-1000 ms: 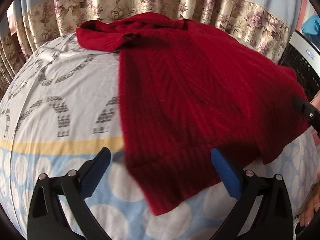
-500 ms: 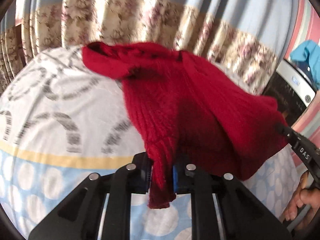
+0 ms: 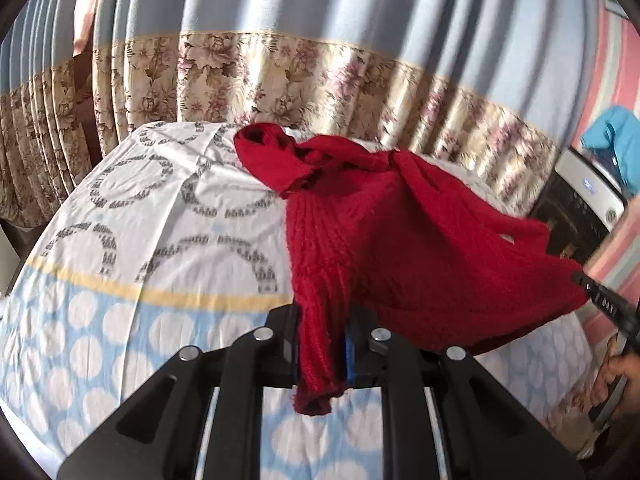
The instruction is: Fold small clothes
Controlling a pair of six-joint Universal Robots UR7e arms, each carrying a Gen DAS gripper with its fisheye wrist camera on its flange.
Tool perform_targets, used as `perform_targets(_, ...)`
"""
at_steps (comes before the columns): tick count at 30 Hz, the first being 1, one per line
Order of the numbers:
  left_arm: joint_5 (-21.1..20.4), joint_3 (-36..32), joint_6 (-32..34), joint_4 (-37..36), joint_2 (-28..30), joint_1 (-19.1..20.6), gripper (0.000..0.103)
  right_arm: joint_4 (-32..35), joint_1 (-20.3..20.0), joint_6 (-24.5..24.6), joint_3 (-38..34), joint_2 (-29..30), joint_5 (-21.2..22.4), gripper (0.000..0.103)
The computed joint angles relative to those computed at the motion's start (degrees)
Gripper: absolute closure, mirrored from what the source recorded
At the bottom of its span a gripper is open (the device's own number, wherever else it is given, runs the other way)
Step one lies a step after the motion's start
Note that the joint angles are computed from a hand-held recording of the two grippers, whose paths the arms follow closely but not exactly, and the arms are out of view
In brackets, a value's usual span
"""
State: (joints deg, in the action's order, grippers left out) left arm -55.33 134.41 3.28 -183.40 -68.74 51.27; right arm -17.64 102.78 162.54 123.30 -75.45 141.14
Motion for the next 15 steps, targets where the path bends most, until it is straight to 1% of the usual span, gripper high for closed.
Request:
perform_targets(2, 1.00, 1.57, -0.79, 0.70, 0.08, -0.45, 0.086, 2.09, -0.10, 2.45, 0.47, 0.42, -0.25, 0.093)
perform_targets(3, 1.04, 1.85, -1.72, 1.48, 0.20, 0.02, 0.083, 3.40, -0.39, 3.69, 0.48, 0.89, -0.54, 0.093)
perform_targets(4, 1.63, 2.23, -2.33, 2.12, 0.08, 0.17, 0.078, 4.61, -0.90, 4.45, 0.42, 1.91, -0.19, 0.093)
perform_targets(5, 2.29, 2.59, -2.98, 2.43, 0.03, 0.51, 0.070, 5.77, -1.32, 4.82, 0.11, 2.78, 0.20, 0.091)
perform_targets(6, 3.59, 3.39, -3.29, 1.14, -0.13, 0.57, 0.054, 7.04, -1.71, 5.02, -0.32, 3.85, 0.95, 0.089)
perform_targets(7, 4.96, 3.76, -3.30, -0.04, -0.18, 0.48, 0.042, 6.62, -2.00, 4.78, -0.09, 4.32, 2.28, 0.076)
perform_targets(8, 6.05, 4.03, -3.06, -1.36, -0.32, 0.44, 0.026, 5.41, -2.17, 4.44, 0.74, 3.61, 2.76, 0.052)
perform_targets(9, 7.10, 4.28, -2.28, -3.24, -0.58, 0.33, 0.026, 4.45, -2.55, 3.98, 1.68, 2.52, 2.06, 0.045)
perform_targets(10, 7.53, 4.07, -1.52, -3.83, -0.59, 0.52, 0.026, 4.14, -2.66, 3.58, 2.04, 1.42, 1.76, 0.044)
perform_targets(12, 8.57, 2.74, -0.09, -4.62, 0.16, 1.11, 0.025, 1.94, -2.40, 0.97, 2.34, -0.12, 1.59, 0.044)
perform_targets(13, 8.64, 1.84, 0.18, -5.00, 0.67, 1.63, 0.025, 1.45, -2.52, -0.11, 2.12, -0.48, 1.25, 0.042)
perform_targets(15, 8.04, -0.28, 0.61, -5.53, 2.03, 2.95, 0.021, 0.50, -2.84, -2.03, 1.22, -0.51, 0.57, 0.040)
